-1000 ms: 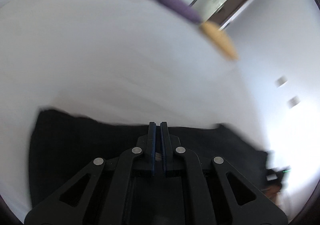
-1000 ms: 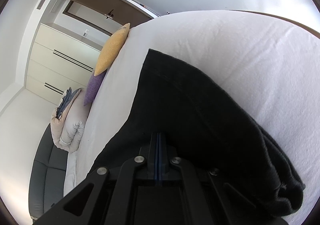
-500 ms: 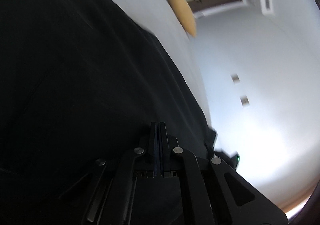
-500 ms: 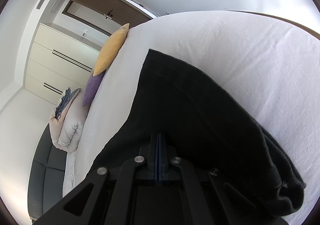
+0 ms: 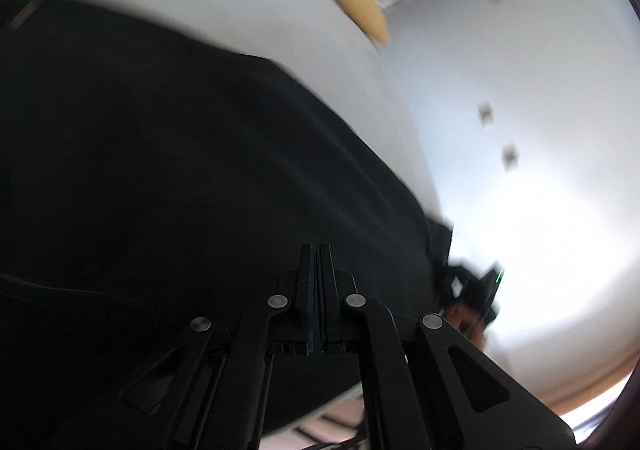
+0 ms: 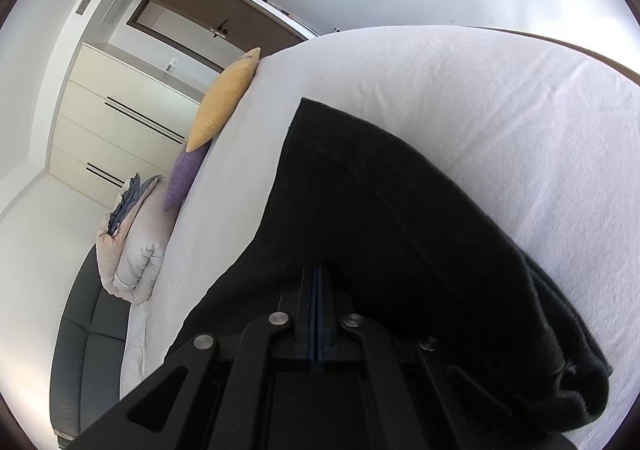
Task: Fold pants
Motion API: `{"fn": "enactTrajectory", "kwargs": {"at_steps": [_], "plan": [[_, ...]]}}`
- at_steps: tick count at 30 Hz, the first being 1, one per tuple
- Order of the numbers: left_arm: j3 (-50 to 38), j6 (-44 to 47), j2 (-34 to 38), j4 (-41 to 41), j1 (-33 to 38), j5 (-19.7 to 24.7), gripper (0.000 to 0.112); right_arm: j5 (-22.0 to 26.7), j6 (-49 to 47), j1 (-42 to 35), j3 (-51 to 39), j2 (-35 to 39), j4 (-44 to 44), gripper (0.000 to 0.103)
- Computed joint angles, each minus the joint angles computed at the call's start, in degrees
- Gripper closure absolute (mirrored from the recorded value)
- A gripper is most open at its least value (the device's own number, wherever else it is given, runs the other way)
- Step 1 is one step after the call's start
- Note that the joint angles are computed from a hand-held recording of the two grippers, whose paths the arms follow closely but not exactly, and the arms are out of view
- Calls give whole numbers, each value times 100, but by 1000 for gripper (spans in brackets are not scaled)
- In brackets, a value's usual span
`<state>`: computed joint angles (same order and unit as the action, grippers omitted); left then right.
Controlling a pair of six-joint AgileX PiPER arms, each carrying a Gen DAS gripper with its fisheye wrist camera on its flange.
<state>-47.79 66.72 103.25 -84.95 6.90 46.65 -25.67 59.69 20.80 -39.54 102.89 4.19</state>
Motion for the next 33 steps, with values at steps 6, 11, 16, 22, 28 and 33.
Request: {"fn": "enactTrajectory", "kwargs": {"at_steps": [6, 11, 16, 22, 28, 33], "plan": [[-1427, -2211, 341, 3127, -1765, -1738, 110, 17, 62, -14, 19, -26, -78, 103], [-1165, -2229, 107, 3809, -1078, -2017, 110, 27, 16, -22, 19, -30, -85, 103], [-931, -858, 132, 3074, 621, -1279, 110, 48, -8, -29, 43, -58, -83, 103], [-597, -284, -176, 3159, 1734, -1684, 110, 443, -215, -31, -84, -132, -24, 103], [-407, -231, -208, 3299, 1619, -2393, 110, 1513, -3248, 753, -760, -679, 2858, 101], [-241, -887, -335, 3256, 1198, -2649, 110, 2317, -1961, 1886, -2249, 275, 1242, 100]]}}
